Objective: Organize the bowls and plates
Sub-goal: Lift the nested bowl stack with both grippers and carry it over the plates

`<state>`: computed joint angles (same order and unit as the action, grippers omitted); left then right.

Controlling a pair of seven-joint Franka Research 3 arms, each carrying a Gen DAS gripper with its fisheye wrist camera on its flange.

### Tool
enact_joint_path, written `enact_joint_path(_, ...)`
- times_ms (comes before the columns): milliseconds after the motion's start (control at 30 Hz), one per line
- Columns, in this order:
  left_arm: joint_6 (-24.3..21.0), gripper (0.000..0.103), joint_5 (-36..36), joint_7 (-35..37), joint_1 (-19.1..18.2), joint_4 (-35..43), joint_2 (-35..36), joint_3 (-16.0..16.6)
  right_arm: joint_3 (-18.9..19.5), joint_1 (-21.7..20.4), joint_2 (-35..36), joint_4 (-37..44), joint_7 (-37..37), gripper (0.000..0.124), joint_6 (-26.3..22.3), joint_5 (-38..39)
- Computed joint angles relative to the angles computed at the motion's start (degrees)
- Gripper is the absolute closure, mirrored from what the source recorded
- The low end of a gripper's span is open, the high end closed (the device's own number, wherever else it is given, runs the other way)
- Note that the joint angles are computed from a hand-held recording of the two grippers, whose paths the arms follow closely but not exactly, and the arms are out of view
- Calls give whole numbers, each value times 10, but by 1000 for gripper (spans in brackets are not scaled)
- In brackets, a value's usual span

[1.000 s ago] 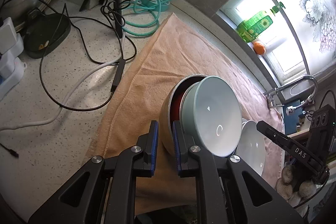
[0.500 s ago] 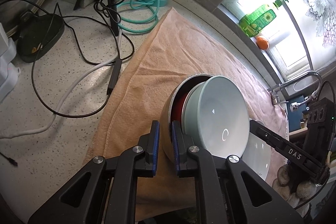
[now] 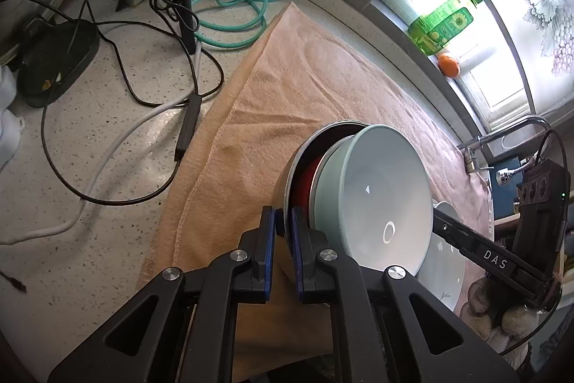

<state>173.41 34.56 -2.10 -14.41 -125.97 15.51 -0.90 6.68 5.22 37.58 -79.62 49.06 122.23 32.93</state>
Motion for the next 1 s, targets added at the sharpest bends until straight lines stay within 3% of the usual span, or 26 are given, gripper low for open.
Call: enact_joint_path(1000,-3,95,-11,2,-2,-9,-10,-2,-4,8,-23,-30,30,117,18,-10)
